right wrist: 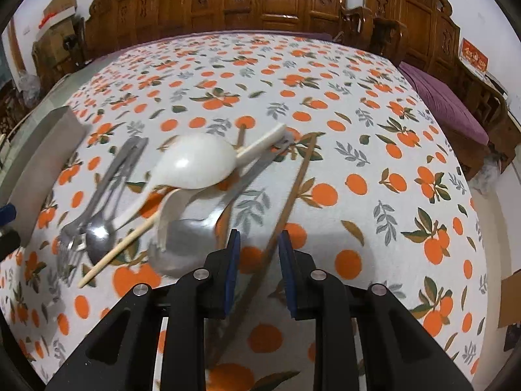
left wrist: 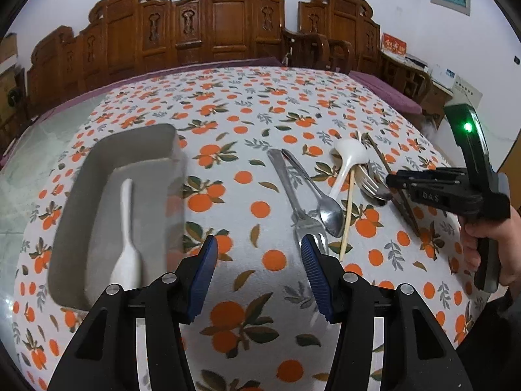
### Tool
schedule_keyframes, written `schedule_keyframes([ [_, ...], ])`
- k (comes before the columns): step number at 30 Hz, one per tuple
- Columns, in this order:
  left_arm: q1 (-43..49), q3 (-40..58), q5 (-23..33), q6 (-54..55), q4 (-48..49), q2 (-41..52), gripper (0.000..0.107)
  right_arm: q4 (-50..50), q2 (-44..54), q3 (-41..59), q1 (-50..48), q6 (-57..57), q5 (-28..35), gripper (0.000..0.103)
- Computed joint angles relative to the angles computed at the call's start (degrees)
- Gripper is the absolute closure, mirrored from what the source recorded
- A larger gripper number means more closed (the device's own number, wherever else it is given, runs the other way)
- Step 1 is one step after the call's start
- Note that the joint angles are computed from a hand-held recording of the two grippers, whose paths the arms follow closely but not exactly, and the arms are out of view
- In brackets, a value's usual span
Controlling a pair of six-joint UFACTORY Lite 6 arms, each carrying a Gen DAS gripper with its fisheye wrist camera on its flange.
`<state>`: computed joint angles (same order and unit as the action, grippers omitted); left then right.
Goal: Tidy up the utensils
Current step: 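Move both tools back to the utensil pile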
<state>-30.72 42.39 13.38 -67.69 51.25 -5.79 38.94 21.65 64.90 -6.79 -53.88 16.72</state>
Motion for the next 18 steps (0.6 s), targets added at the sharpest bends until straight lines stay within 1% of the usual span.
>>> schedule_keyframes([
  [2, -0.65, 1.52, 0.21, -0.84, 0.82, 2.23, 0.056, 1.38, 1.14, 1.40, -0.63, -1.38, 0.67, 0.078],
  [4, -0.93, 2.87, -0.08, -1.53, 1.42, 4.28, 0.056, -0.05, 1.76, 2.36, -0.76, 0.05, 0.98, 0.079],
  [7, -0.36, 5.97, -1.37, 1.44, -1.99, 8.43, 0.056, 0.07, 2.27, 3.06, -1.08, 0.47, 1.38, 0.079],
  [8, -0.18, 6.72, -1.68, 2.63, -3.25, 9.43, 0.056, 0.00, 2.43, 3.25, -1.07, 0.82, 1.30, 0.082],
  [10, 0.32, 9.01, -2.27, 9.37, -10.51, 12.26, 0.056, -1.76, 2.47, 3.15, -0.54, 2.46, 0.09, 0.086],
  [12, 0.59, 10.19, -2.53, 15.85, -17.65, 13.55, 0.056, -1.40, 2.80, 3.58, -0.74, 2.27, 0.27, 0.090],
  [13, 0.65, 10.64, -2.60, 17.91, -20.08, 14.05, 0.056, -1.01, 2.94, 3.78, -0.92, 1.92, 0.46, 0.091],
  [17, 0.91, 14.57, -2.76, 32.55, -36.17, 18.32, 0.056, 2.40, 3.98, 5.07, -1.99, -1.27, 1.97, 0.093],
  [18, 0.88, 15.58, -2.50, 34.18, -38.07, 19.38, 0.056, 3.00, 4.08, 5.19, -2.16, -1.73, 2.21, 0.093],
])
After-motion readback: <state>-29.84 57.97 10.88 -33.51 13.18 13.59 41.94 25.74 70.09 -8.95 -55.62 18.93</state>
